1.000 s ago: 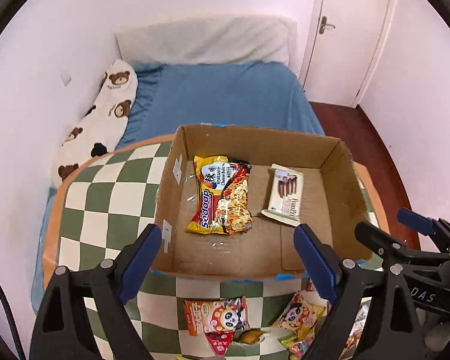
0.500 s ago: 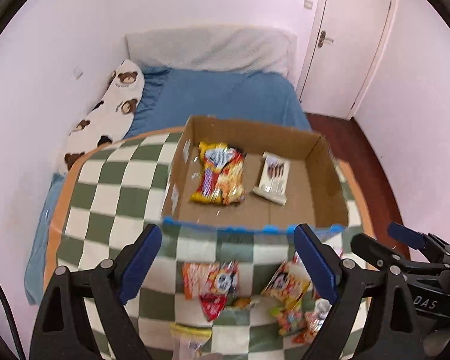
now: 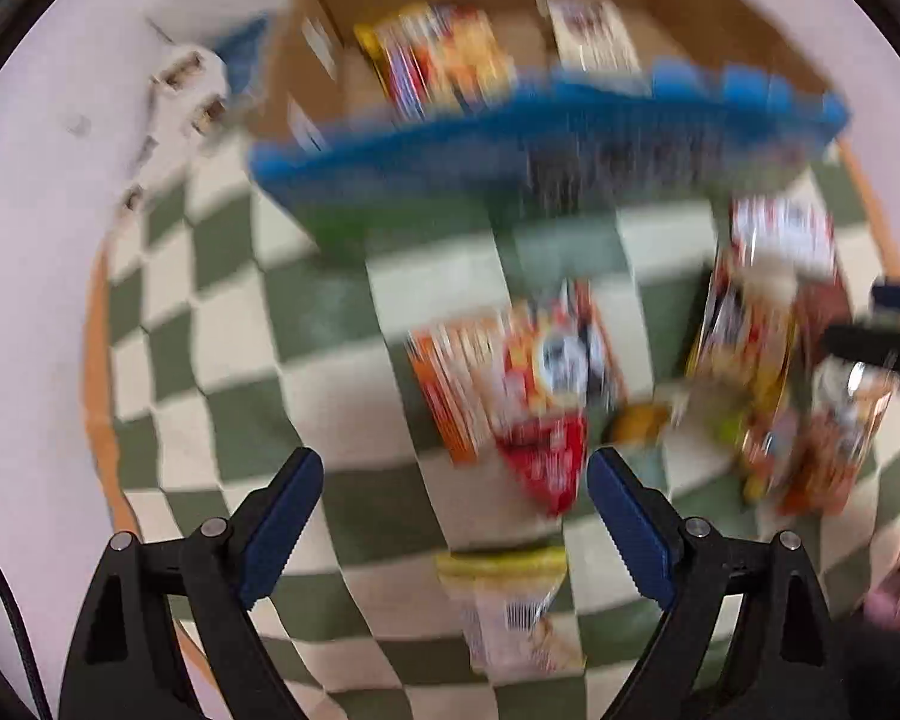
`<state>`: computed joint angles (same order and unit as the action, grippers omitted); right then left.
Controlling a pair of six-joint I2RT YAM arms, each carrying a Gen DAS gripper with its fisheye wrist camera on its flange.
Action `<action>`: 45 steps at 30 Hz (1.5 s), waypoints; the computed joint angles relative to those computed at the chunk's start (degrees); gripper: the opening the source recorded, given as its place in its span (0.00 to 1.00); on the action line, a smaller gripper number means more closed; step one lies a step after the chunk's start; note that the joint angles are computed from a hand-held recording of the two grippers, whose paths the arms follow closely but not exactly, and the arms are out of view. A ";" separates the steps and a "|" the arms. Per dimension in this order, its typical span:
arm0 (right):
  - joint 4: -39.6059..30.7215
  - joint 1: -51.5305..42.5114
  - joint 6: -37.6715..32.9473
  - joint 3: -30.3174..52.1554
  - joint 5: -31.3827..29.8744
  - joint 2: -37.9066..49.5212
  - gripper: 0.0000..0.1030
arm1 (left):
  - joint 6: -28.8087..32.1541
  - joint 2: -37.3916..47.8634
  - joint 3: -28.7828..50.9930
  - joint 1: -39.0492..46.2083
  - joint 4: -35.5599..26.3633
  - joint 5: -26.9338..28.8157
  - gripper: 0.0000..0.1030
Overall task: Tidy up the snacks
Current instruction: 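Grasp the clear bread bag with the left tool while the right tool grasps the orange panda bag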
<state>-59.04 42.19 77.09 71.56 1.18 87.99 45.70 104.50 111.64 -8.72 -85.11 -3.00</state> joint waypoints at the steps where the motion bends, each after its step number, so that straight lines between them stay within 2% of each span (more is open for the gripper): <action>1: 0.38 0.39 1.05 -1.03 -0.73 -0.23 0.92 | 0.49 -0.38 -1.83 0.53 -0.11 -0.91 0.88; 3: 1.54 1.07 3.51 -3.45 -2.12 -1.66 0.92 | 1.26 -1.83 -6.22 2.34 0.03 -1.97 0.88; 11: 4.02 8.42 20.59 -16.25 -5.28 -9.39 0.92 | 0.36 -6.03 -22.42 12.06 0.08 -3.36 0.88; 14: 8.82 10.61 24.64 -21.79 -7.95 -10.16 0.92 | -0.16 -6.92 -28.03 13.61 3.30 -4.16 0.88; 18: 19.61 13.76 29.55 -28.09 -10.27 -9.01 0.92 | -1.44 -6.02 -31.70 14.80 5.77 -3.93 0.87; 19: 21.30 14.45 30.30 -28.69 -10.25 -8.21 0.92 | -1.87 -5.84 -32.58 15.26 6.66 -3.61 0.85; 21: 23.58 15.53 31.87 -29.39 -9.81 -6.95 0.92 | -3.37 -5.27 -33.53 16.40 7.95 -3.00 0.63; 23: 25.45 16.68 33.95 -30.29 -8.83 -6.28 0.86 | -4.39 -4.40 -33.20 17.55 7.97 -2.02 0.53; 26: 25.51 17.77 34.78 -30.37 -7.43 -5.48 0.63 | -4.66 -4.87 -33.39 18.87 8.31 -0.65 0.49; 29: 26.74 19.00 31.82 -28.21 -8.17 -1.96 0.57 | -3.94 -6.40 -34.86 18.92 8.98 -0.24 0.49; 35: 30.08 21.01 27.34 -24.24 -11.90 4.21 0.55 | -3.58 -11.36 -40.57 15.30 10.22 0.53 0.49; 39: 34.38 20.95 30.83 -26.66 -11.76 4.81 0.59 | -4.76 -12.41 -44.36 13.00 13.53 -0.70 0.51; 41: 36.91 21.30 32.66 -28.44 -11.10 4.44 0.64 | -6.62 -11.06 -43.95 11.62 13.97 -0.80 0.51; 45: 34.81 21.97 32.71 -24.68 -10.40 8.55 0.64 | -7.76 -9.51 -42.58 10.47 14.57 -0.48 0.51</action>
